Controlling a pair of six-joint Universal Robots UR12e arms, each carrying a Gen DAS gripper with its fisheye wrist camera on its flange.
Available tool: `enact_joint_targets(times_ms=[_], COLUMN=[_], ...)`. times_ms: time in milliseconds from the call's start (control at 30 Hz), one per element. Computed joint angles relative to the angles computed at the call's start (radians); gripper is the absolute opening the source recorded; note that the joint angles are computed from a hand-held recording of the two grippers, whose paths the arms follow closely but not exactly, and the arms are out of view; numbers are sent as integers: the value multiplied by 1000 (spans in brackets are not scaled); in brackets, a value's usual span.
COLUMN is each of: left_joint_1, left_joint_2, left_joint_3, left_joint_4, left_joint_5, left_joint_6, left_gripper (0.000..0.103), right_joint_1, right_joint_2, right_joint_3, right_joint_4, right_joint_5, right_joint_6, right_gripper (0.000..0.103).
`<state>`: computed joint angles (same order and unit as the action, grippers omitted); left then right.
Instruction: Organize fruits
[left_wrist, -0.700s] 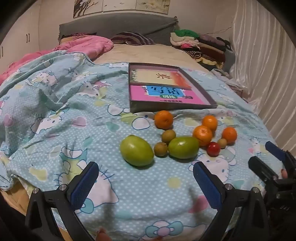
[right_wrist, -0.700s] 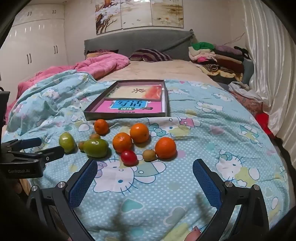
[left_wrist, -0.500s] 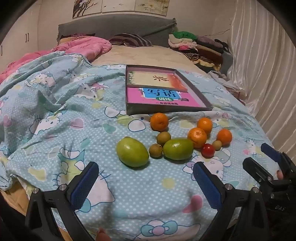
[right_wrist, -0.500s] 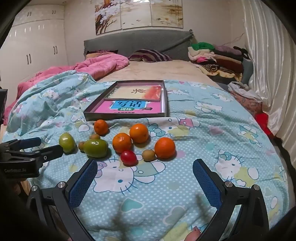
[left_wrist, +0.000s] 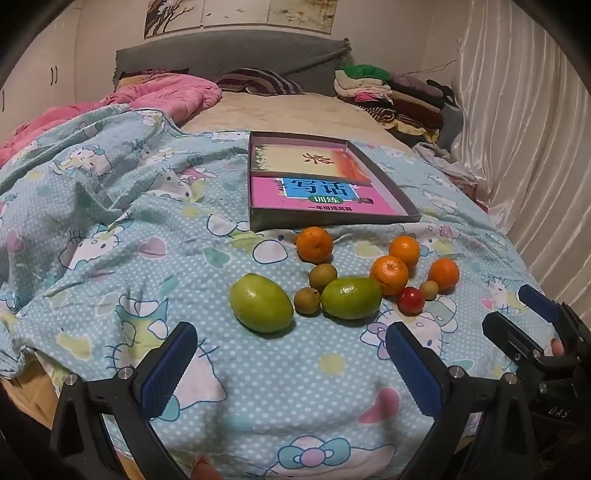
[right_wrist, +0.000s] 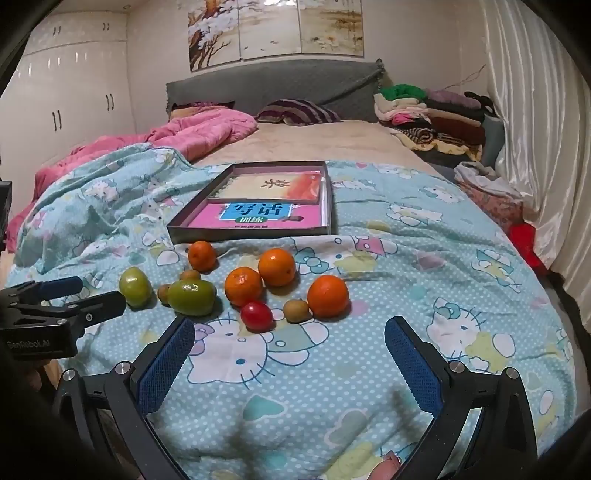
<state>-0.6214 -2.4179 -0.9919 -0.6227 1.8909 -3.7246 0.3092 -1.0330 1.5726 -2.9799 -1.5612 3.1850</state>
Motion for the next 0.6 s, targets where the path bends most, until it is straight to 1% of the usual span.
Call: enact_joint_targets(times_ms=[600], left_joint_1=[-1], left_joint_2=[-3], left_joint_3=[6], left_joint_4=[-5], left_joint_5=[0], left_joint_6=[-2], left_gripper=[103], right_joint_1=[0], right_joint_2=[0], right_joint_3=[5], right_joint_4=[-14], right_joint_5=[-13], right_joint_6=[1], right_gripper=[103])
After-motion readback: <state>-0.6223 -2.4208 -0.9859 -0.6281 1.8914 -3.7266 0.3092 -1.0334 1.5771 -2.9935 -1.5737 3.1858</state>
